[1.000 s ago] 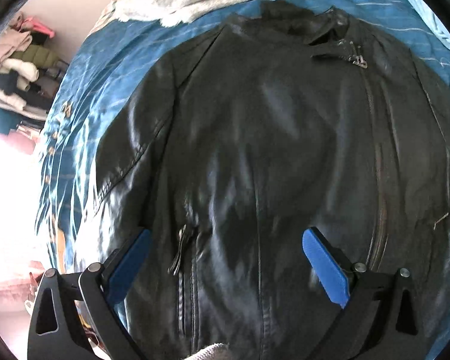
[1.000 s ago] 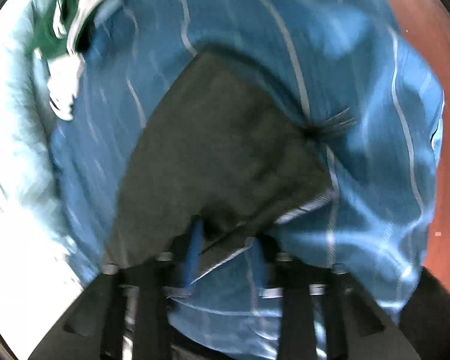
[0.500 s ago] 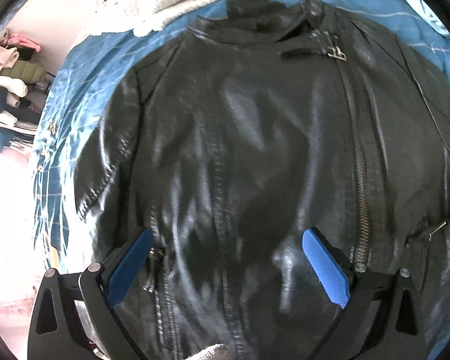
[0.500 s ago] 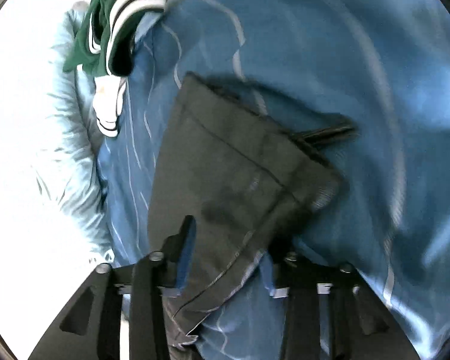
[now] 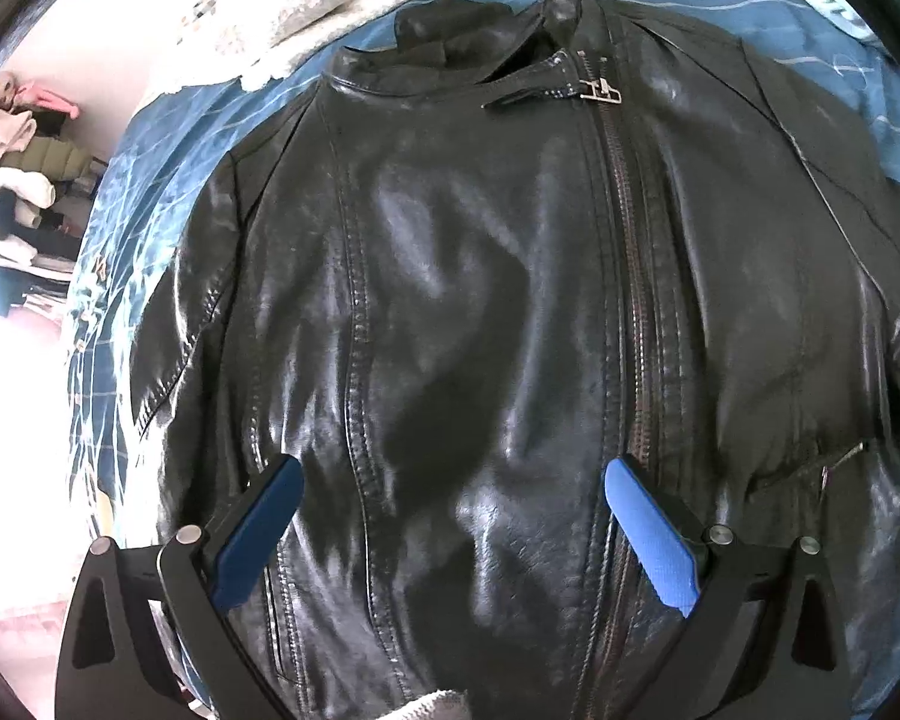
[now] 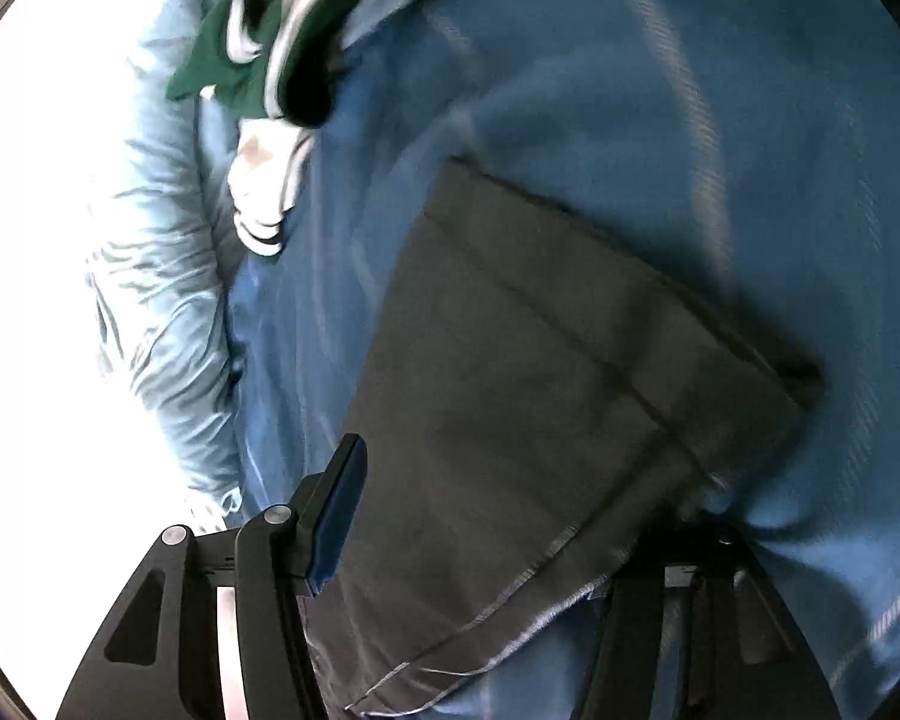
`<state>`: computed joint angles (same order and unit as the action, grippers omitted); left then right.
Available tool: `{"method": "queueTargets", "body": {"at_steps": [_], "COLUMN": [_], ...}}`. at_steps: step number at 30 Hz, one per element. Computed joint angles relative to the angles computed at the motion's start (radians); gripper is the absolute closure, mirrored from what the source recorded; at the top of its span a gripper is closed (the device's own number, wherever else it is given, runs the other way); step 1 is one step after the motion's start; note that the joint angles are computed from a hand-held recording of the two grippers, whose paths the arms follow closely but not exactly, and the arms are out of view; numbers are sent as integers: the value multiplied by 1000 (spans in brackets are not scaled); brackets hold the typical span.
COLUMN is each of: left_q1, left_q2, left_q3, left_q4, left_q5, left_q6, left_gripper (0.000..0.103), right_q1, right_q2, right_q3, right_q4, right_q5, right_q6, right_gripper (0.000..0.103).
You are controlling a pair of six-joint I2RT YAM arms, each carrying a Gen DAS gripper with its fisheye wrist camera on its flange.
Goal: Fold large clothes
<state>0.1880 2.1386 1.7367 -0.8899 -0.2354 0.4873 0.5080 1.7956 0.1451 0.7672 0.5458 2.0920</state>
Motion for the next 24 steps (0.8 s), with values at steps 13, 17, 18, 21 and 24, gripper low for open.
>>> {"method": "queueTargets", "body": {"at_steps": [13, 17, 18, 21, 24], "left_q1": [-12, -2, 4, 20, 45], "left_q2": [43, 73, 86, 112, 133], "left_q3": [62, 126, 152, 210, 258], "left_q4": [7, -18, -32, -65, -89], "left_q5": [-16, -8, -9, -1, 15], "left_q6": [-29, -50, -55, -68, -69], "left_gripper": [0, 0, 0, 0, 0], "right_q1": [-253, -215, -199, -156, -125], "right_q2": [196, -69, -168, -420, -489], "right_q3": [75, 103, 112, 180, 307], "right_q4": [261, -25, -129, -437, -603], "right_q5": [-237, -133, -95, -2, 39], "right_q6": [-299, -260, -252, -251, -300], "right_gripper": [94, 97, 97, 97, 97]}}
